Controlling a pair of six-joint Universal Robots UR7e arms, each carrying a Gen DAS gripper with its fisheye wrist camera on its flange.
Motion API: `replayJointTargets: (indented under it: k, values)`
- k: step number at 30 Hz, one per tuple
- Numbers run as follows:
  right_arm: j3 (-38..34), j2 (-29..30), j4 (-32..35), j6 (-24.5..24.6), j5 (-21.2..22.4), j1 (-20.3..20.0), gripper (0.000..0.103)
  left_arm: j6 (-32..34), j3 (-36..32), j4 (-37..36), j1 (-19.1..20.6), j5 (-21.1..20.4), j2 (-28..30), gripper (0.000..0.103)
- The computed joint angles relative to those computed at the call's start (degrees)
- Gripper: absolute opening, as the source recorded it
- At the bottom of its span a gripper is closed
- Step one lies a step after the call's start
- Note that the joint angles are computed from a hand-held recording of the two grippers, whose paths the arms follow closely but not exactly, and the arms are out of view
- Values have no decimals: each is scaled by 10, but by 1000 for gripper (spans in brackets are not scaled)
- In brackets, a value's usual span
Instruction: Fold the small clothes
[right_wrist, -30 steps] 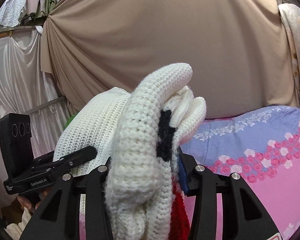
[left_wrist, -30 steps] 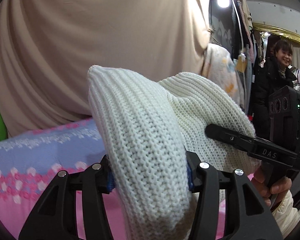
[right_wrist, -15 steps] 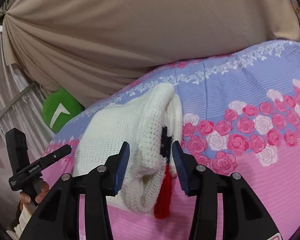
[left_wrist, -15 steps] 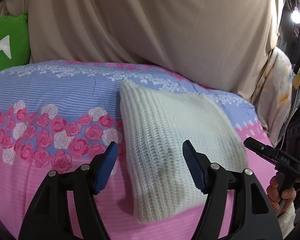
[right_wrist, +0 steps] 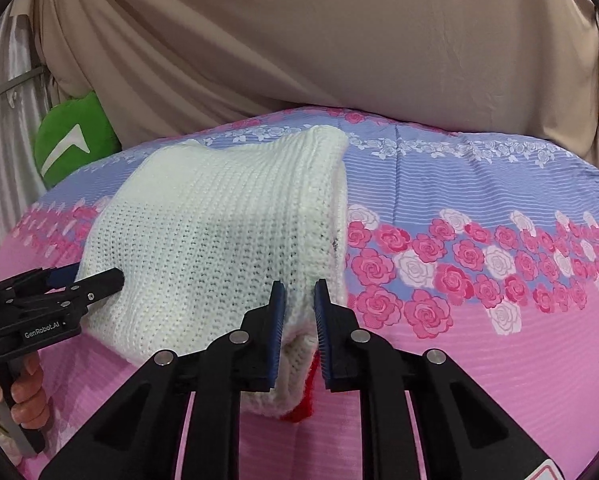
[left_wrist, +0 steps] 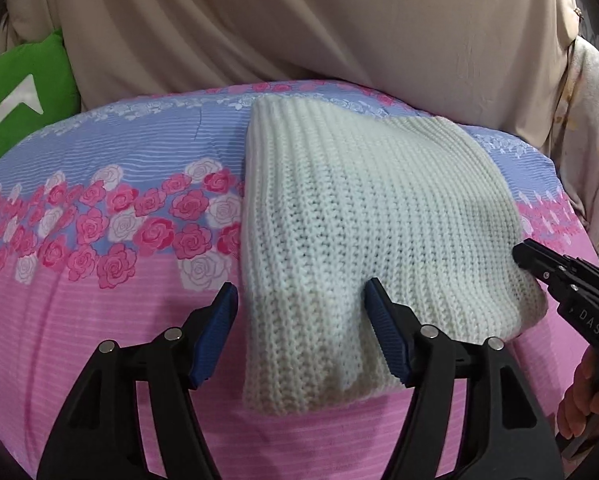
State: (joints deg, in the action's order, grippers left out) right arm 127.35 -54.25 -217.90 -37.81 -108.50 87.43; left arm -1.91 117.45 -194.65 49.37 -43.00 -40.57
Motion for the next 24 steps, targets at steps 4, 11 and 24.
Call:
replayJointTargets:
  k: [4,11,24]
  values:
    - [28,-9,-32,14,23,-1,19,15,18,-60,-23,53,22,70]
    - [97,15,-137,27,8,-5,40,-16,57,-111,-65,126,51,84]
    - [121,66,-226,7,-66,9,67,-144,98,-32,-128,197,63,98]
